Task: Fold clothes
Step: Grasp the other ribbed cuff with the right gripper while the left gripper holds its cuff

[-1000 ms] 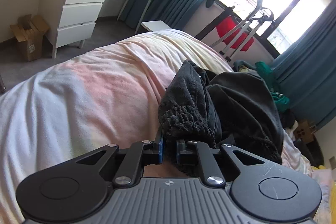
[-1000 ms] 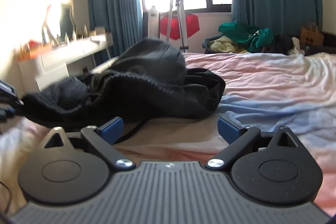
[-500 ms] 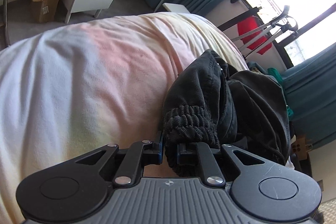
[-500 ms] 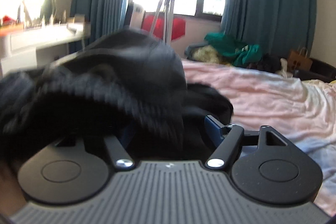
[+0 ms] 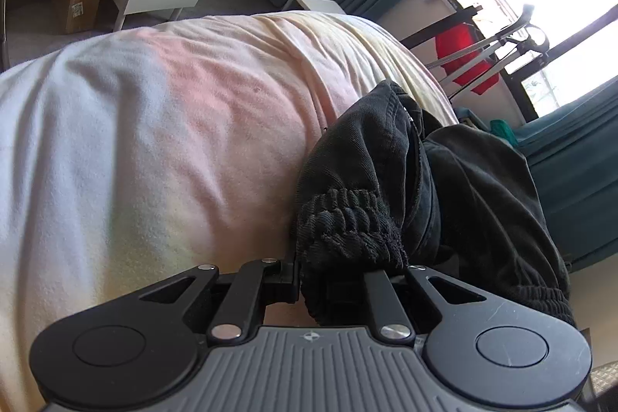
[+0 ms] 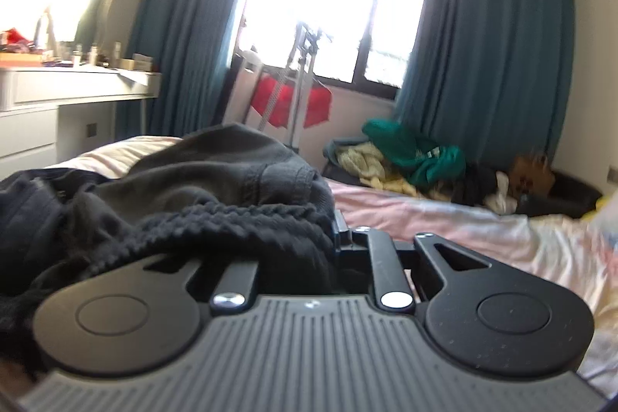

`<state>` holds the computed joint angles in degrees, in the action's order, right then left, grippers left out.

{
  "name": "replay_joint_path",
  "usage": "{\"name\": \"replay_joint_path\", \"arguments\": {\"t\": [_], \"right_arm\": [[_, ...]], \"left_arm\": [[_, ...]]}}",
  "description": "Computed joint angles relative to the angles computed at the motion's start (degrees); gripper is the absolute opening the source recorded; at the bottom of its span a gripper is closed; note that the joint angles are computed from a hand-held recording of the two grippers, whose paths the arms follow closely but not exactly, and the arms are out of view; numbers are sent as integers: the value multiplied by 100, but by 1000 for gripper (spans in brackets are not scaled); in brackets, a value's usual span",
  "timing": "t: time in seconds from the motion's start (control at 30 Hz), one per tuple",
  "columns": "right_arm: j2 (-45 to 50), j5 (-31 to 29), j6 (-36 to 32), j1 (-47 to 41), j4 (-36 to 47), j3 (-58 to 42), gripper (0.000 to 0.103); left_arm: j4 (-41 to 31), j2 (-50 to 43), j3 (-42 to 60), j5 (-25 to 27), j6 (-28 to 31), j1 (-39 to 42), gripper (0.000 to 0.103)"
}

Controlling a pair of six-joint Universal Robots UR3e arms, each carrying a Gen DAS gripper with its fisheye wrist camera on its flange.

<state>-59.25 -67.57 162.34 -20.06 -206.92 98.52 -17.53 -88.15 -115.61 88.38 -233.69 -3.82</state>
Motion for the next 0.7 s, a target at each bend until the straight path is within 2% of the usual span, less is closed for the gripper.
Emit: {"name": "replay_joint_path", "arguments": {"t": [0.1, 0.23, 0.3, 0.37, 0.43, 0.5, 0.6, 0.7], "right_arm": [[-772, 796, -346, -514, -67, 887, 12], [-2238, 2013, -898, -1500, 855, 2106, 12], [-3173, 2595, -1457, -2063, 1818, 2696, 12], [-4180, 2987, -2251, -2551, 3371, 3094, 13], [-4966, 2951, -3338, -2825, 5644, 3061, 13], [-5029, 2490, -3576, -2711, 6726, 2912, 14], [-4711, 1834, -3350, -2321, 7014, 2774, 15], [-4630, 1882, -3288, -2357, 7357, 2592, 18]], "left_arm": [[-5, 81, 5, 83, 24, -58, 11], [171, 360, -177, 221, 63, -123, 11], [230, 485, -247, 207, 99, -111, 11], [275, 573, -290, 183, 151, -85, 11], [208, 576, -254, 272, 186, -112, 11], [147, 554, -244, 266, 196, -90, 11], [73, 611, -365, 142, 223, 61, 11], [46, 803, -628, -196, 179, 351, 11]]}}
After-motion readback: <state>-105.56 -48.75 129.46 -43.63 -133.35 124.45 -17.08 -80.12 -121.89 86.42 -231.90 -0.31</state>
